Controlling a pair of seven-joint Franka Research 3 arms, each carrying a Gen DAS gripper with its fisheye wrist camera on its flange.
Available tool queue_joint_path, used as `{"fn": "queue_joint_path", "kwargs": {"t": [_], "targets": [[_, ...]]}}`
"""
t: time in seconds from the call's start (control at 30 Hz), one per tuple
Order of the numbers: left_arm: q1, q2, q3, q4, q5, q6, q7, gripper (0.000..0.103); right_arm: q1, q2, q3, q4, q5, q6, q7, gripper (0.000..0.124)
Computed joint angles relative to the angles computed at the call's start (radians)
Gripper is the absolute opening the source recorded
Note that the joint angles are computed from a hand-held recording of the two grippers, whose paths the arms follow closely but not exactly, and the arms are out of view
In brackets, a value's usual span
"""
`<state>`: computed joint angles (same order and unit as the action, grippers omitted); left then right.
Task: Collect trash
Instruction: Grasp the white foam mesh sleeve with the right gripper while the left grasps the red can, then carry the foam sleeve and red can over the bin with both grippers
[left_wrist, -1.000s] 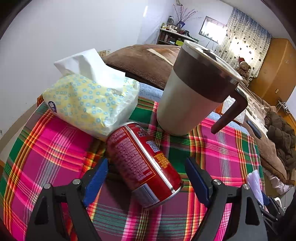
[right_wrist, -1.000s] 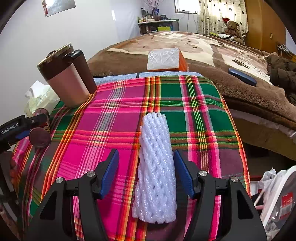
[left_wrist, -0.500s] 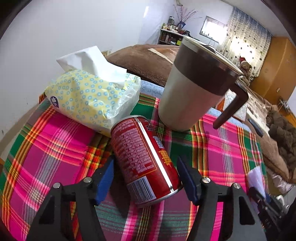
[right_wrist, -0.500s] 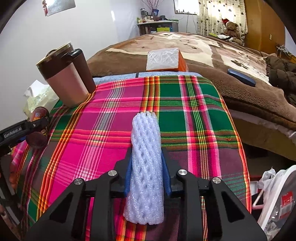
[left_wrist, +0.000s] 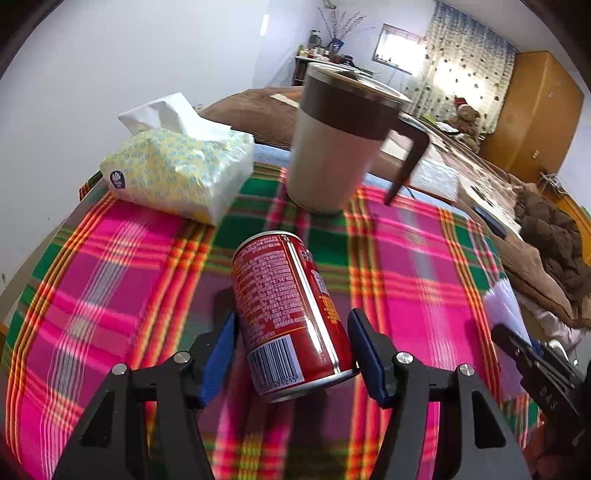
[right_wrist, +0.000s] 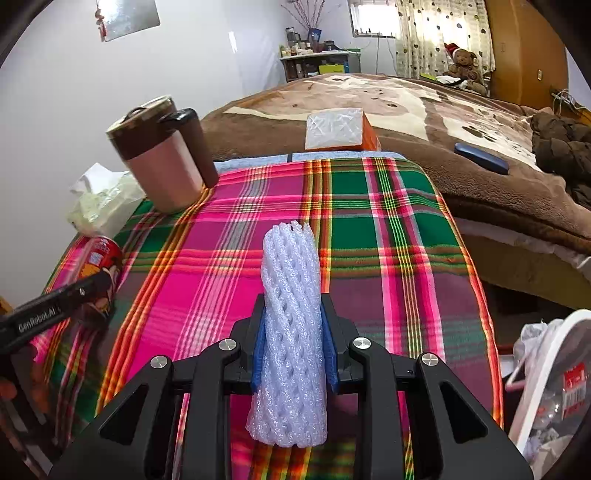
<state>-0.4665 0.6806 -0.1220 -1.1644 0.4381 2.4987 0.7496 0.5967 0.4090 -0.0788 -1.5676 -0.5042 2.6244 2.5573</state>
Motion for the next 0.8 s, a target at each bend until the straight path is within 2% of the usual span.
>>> {"fn": "queue_joint_path", "kwargs": {"t": [0.1, 0.3, 0.4, 0.5, 0.63, 0.67, 0.73, 0.8], "targets": [[-0.004, -0.044, -0.004, -0.071, 0.011, 0.03, -0.01, 0.063, 0.007, -0.027, -0.004, -0.036, -0.016, 0.017, 0.025, 0.026], [0.014, -0.101, -0.048, -0.17, -0.012, 0.075, 0.032, 0.063, -0.001, -0.066, 0.01, -0.094, -0.036, 0.04, 0.055, 0.026], [0.019, -0.084, -0.053, -0.143, -0.035, 0.058, 0.045, 0.064, -0.005, -0.074, 0.015, -0.106, -0.042, 0.042, 0.066, 0.027], [0.015, -0.061, -0.049, -0.105, -0.054, 0.041, 0.043, 0.069, -0.01, -0.078, 0.019, -0.112, -0.042, 0.045, 0.07, 0.026], [0.012, -0.022, -0.046, -0.049, -0.071, 0.014, 0.046, 0.069, -0.02, -0.08, 0.026, -0.118, -0.032, 0.048, 0.066, 0.027], [0.009, -0.02, -0.042, -0.047, -0.067, 0.014, 0.049, 0.068, -0.022, -0.084, 0.027, -0.125, -0.03, 0.051, 0.064, 0.027], [0.006, -0.021, -0.042, -0.049, -0.068, 0.011, 0.052, 0.059, -0.024, -0.084, 0.027, -0.126, -0.028, 0.052, 0.063, 0.027], [-0.004, -0.029, -0.031, -0.058, -0.055, 0.011, 0.04, 0.059, -0.023, -0.091, 0.026, -0.134, -0.031, 0.052, 0.07, 0.027]]}}
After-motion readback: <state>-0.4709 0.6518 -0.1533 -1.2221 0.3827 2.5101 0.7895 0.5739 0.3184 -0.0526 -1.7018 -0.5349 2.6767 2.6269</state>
